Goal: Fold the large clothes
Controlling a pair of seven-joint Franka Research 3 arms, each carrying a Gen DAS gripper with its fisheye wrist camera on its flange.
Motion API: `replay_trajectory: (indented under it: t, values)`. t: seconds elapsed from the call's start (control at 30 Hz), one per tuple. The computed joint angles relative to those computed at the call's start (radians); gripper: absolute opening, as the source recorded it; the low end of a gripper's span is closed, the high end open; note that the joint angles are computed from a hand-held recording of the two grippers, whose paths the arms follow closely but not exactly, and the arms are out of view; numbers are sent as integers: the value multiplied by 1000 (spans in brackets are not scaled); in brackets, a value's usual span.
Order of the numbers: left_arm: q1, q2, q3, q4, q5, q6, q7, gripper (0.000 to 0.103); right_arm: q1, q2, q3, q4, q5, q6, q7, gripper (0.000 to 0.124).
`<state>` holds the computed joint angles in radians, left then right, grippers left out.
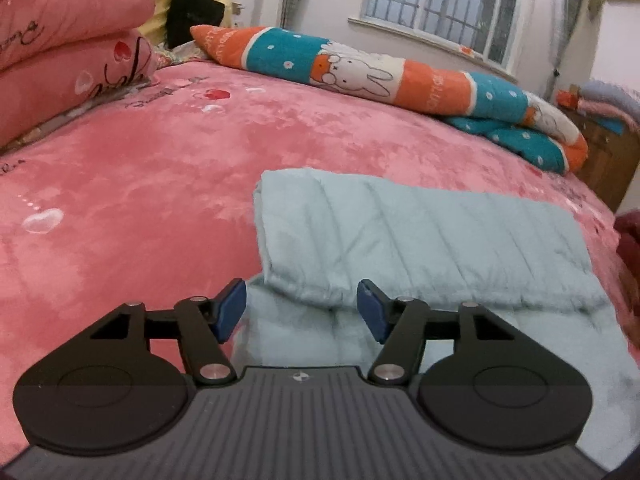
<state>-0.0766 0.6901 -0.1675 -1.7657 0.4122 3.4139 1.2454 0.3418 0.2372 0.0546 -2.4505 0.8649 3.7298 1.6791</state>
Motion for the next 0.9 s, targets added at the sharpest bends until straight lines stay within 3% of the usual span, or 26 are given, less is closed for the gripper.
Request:
replay_trajectory:
  t: [0.17, 0.23, 0.33, 0.47, 0.6, 0.73, 0.83, 0.9]
  values:
    - [46, -109, -13, -159, 29, 20, -10, 78, -24, -41, 28, -84, -89, -34, 134, 100]
    - [32, -152, 14, -224, 20, 44, -9, 78, -13, -51, 26, -100, -97, -34, 134, 100]
    - [58, -206, 6, -310, 36, 56, -16, 79, -51, -64, 42, -148, -246, -19, 252, 100]
    - [12, -262, 54, -396, 5, 72, 13, 80, -38, -75, 38, -172, -282, -23, 284, 99]
    - [15, -284, 51, -442, -4, 59, 20, 81, -36, -82, 37, -200, -305, -6, 322, 97]
    - [55, -283, 17, -451, 16, 16, 9, 81, 6, -85, 27, -191, -184, -40, 244, 97]
    - [142, -273, -60, -452, 52, 6, -36, 82, -12, -89, 32, -203, -238, -71, 271, 97]
    - [119, -272, -38, -453, 42, 5, -40, 82, -24, -88, 35, -211, -291, -76, 286, 97]
